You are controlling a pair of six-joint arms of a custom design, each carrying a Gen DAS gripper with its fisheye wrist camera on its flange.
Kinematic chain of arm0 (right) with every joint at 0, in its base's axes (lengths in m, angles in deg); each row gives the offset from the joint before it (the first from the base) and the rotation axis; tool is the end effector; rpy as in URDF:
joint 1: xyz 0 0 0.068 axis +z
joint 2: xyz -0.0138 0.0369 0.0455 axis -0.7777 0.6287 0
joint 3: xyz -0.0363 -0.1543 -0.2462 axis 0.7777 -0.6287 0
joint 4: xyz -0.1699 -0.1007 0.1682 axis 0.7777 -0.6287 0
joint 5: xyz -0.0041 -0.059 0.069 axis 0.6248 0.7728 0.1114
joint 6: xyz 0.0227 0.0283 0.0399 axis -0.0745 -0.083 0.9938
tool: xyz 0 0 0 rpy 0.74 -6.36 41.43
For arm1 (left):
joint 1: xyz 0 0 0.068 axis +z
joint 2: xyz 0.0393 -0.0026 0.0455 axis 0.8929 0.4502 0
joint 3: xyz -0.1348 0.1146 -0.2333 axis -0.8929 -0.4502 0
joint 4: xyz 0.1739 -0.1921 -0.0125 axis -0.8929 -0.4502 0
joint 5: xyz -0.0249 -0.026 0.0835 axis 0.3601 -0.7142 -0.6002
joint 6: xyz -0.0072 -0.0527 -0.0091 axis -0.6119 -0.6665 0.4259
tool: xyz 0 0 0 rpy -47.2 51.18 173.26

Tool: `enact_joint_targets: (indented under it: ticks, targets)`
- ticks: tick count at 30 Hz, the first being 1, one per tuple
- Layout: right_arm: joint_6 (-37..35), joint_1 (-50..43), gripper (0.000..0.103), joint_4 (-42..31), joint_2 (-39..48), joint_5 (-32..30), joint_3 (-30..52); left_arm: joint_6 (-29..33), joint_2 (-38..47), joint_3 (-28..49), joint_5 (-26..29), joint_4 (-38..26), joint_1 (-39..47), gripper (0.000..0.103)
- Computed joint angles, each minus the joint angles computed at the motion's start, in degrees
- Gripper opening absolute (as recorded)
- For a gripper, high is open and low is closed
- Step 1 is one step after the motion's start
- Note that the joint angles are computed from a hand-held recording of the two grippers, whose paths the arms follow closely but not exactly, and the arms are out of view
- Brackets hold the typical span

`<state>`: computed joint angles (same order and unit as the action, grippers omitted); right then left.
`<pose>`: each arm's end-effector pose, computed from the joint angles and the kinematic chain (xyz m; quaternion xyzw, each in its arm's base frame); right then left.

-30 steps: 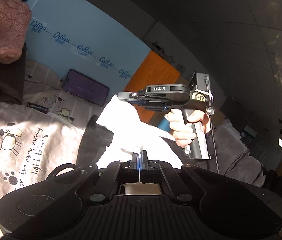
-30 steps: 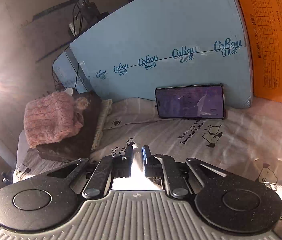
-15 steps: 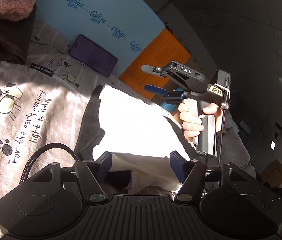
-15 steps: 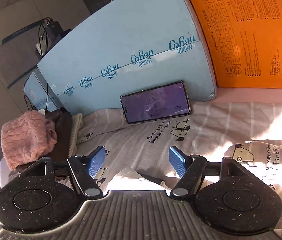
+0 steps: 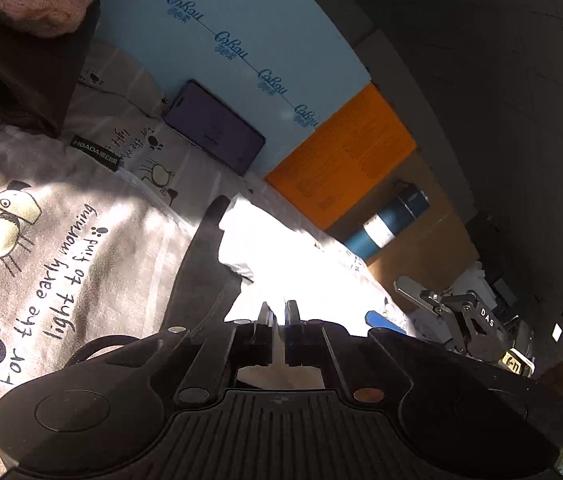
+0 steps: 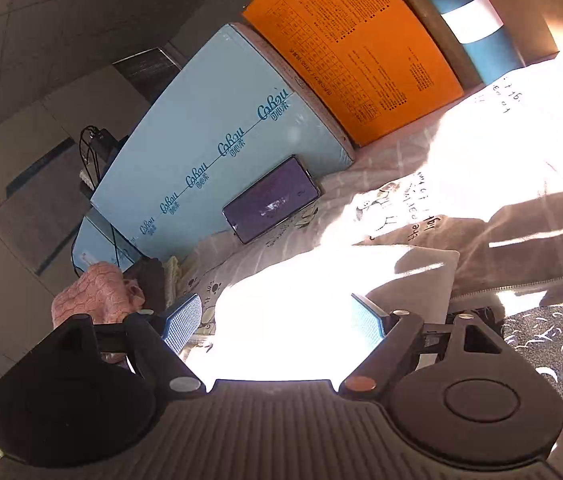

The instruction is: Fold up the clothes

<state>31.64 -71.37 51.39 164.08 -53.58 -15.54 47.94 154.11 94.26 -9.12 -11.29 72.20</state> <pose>0.3446 -0.0969 0.1723 0.0763 0.8059 0.4027 0.4271 0.2731 0.0160 0.1421 -0.0245 0.7756 -0.4300 0.4615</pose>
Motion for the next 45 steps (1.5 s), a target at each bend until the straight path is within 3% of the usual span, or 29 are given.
enact_joint_targets:
  ticks: [2, 3, 7, 11, 13, 15, 17, 18, 21, 23, 25, 29, 32, 34, 36, 39, 43, 45]
  targets:
    - [4.3, -1.2, 0.078, 3.1, 1.1, -2.0, -0.3, -3.1, 2.9, -3.5, 2.4, 17.4, -0.1, 0.003]
    - [6.2, -1.7, 0.078, 4.6, 1.6, -2.7, -0.4, -3.4, 3.3, -4.3, 3.3, 21.8, -0.2, 0.003]
    - [9.4, -2.7, 0.078, 6.1, 2.4, -3.6, -0.6, 0.6, -3.3, -3.2, 1.0, 4.9, 0.0, 0.004]
    - [7.2, -2.4, 0.079, 4.3, 1.7, -4.1, -0.6, 7.9, -12.7, -5.4, -2.9, -11.8, 3.7, 0.008]
    - [5.7, -2.0, 0.079, 3.0, 1.4, -3.9, -0.6, 13.8, -20.7, -5.3, -10.0, -25.1, 5.6, 0.030]
    - [3.9, -1.6, 0.079, 1.0, 1.0, -3.9, -0.4, 15.5, -27.9, -6.2, -19.4, -32.3, 7.8, 0.046]
    - [1.9, -1.2, 0.079, -1.2, 0.7, -4.7, -0.2, 13.0, -32.6, -7.1, -28.3, -33.3, 10.5, 0.056]
    - [0.7, -0.9, 0.079, -2.3, 0.6, -5.5, -0.1, 11.9, -34.4, -7.8, -29.4, -32.1, 12.3, 0.062]
    - [-6.6, 0.4, 0.079, -8.6, -0.4, -9.8, 0.3, 8.9, -36.5, -9.7, -23.8, -25.9, 17.1, 0.074]
    - [-14.1, 2.1, 0.080, -14.2, -2.9, -10.1, -0.5, 10.2, -34.1, -9.8, -22.4, -21.2, 13.2, 0.081]
    - [-19.2, 3.2, 0.084, -16.1, -5.9, -9.1, -2.8, 15.4, -30.5, -8.9, -28.4, -18.3, 3.9, 0.087]
    - [-26.8, 3.4, 0.085, -19.4, -9.8, -10.0, -6.4, 28.0, -21.0, -5.1, -39.7, -14.5, -11.7, 0.089]
    - [-30.7, 3.6, 0.085, -19.0, -13.5, -7.8, -10.1, 39.6, -14.9, -0.4, -48.4, -21.3, -19.1, 0.091]
    - [-29.8, 3.1, 0.086, -16.6, -14.9, -7.1, -12.1, 43.9, -12.1, 1.4, -51.7, -25.8, -20.4, 0.091]
    - [-26.8, 2.0, 0.086, -13.9, -14.2, -7.9, -12.5, 45.2, -10.6, 0.1, -52.1, -24.4, -19.2, 0.098]
    - [-17.4, 0.6, 0.087, -5.5, -12.4, -7.9, -13.4, 42.0, -12.2, -0.5, -49.2, -26.0, -15.8, 0.101]
    - [-4.9, -0.8, 0.091, 3.4, -9.8, -2.1, -14.1, 35.6, -14.4, -1.2, -43.7, -26.6, -10.9, 0.101]
    - [0.3, -2.3, 0.091, 8.1, -8.0, -4.5, -14.4, 30.9, -15.8, -1.4, -38.8, -26.7, -7.8, 0.101]
